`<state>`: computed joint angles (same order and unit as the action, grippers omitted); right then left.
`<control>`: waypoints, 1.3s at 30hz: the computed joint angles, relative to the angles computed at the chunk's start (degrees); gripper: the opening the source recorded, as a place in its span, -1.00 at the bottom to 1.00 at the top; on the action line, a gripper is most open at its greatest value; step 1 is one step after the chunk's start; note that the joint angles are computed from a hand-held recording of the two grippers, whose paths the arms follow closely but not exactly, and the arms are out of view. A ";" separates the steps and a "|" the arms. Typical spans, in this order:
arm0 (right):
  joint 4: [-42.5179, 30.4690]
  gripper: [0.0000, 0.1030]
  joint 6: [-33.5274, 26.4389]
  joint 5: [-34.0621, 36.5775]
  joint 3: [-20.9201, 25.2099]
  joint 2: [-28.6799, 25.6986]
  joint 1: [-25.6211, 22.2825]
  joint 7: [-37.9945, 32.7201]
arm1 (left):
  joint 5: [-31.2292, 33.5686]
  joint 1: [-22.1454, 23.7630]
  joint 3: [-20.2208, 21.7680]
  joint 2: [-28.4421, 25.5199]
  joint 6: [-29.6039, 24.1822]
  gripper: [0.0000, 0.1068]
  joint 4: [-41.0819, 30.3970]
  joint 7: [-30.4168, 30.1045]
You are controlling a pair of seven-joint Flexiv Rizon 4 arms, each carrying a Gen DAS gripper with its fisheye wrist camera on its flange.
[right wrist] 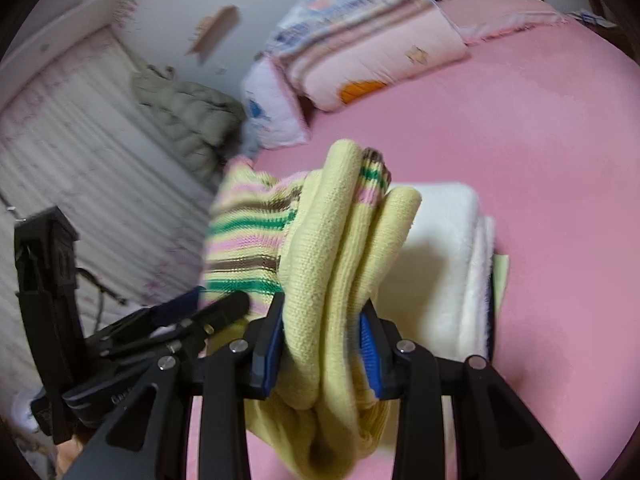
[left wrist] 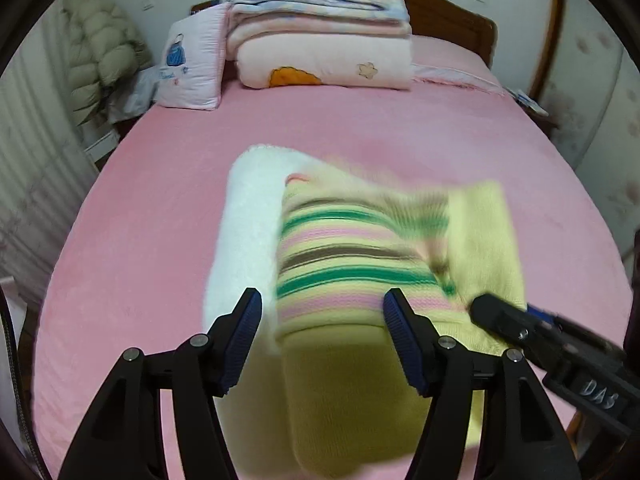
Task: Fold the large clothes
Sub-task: 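Lower the bundle onto the white towel stack and open both grippers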
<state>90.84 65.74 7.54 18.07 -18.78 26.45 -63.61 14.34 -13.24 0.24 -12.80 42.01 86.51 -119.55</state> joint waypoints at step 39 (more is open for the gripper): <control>12.15 -0.02 -29.90 -4.35 -1.00 36.68 1.36 0.14 | 10.77 -6.36 -13.75 20.65 -25.80 0.76 -1.48 -20.23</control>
<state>102.99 35.84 3.20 17.07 17.90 27.81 -63.46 25.12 -19.60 -13.50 7.85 16.21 85.03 -139.78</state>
